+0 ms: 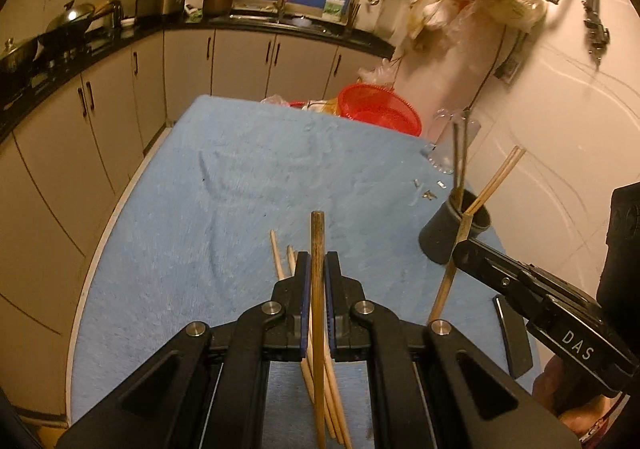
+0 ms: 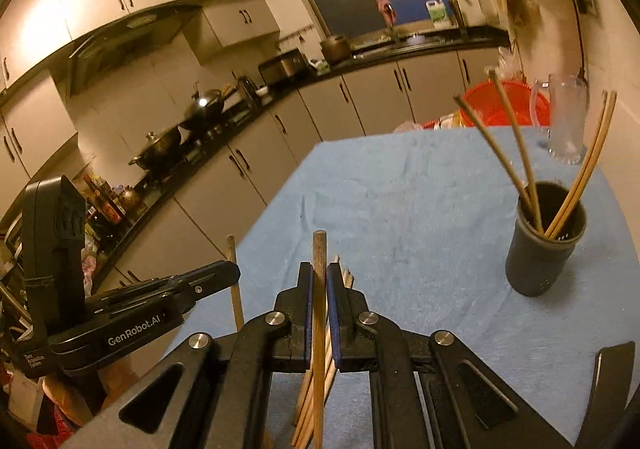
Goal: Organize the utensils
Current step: 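Lift the left gripper's chopstick over the black cup while the right gripper carries its own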
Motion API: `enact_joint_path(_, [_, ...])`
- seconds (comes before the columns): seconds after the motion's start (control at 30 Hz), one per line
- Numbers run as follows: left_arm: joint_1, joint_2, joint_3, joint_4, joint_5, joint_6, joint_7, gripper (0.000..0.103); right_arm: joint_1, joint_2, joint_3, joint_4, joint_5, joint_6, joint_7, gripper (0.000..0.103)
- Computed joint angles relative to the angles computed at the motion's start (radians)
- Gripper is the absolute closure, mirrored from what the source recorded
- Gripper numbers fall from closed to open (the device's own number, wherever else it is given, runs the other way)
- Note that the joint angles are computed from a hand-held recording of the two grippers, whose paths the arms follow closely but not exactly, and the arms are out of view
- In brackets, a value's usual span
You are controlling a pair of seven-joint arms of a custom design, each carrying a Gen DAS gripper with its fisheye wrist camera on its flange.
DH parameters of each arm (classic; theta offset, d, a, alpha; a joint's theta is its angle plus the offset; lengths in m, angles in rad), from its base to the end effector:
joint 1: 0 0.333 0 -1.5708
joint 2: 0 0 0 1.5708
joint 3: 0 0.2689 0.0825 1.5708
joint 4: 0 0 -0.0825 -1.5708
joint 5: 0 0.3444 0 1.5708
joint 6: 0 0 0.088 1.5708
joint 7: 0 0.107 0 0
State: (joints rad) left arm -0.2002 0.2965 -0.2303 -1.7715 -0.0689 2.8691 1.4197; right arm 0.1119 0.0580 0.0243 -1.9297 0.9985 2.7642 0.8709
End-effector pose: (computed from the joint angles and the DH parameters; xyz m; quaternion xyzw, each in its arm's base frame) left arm 0.5863 -0.2483 0.4671 -0.5875 0.7060 -0.3691 0.1419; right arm 0.5757 0.0427 0.5002 -0.6341 0.6141 -0.1305 0.4514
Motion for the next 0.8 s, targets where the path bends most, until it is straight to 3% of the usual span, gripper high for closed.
enact_joint_path(0.8, [-0.036,-0.05,0.008,-0.004,0.063,0.029,-0.04,0.097,0.045,-0.124,-0.049,-0.094,0.169,0.063,-0.14,0.095])
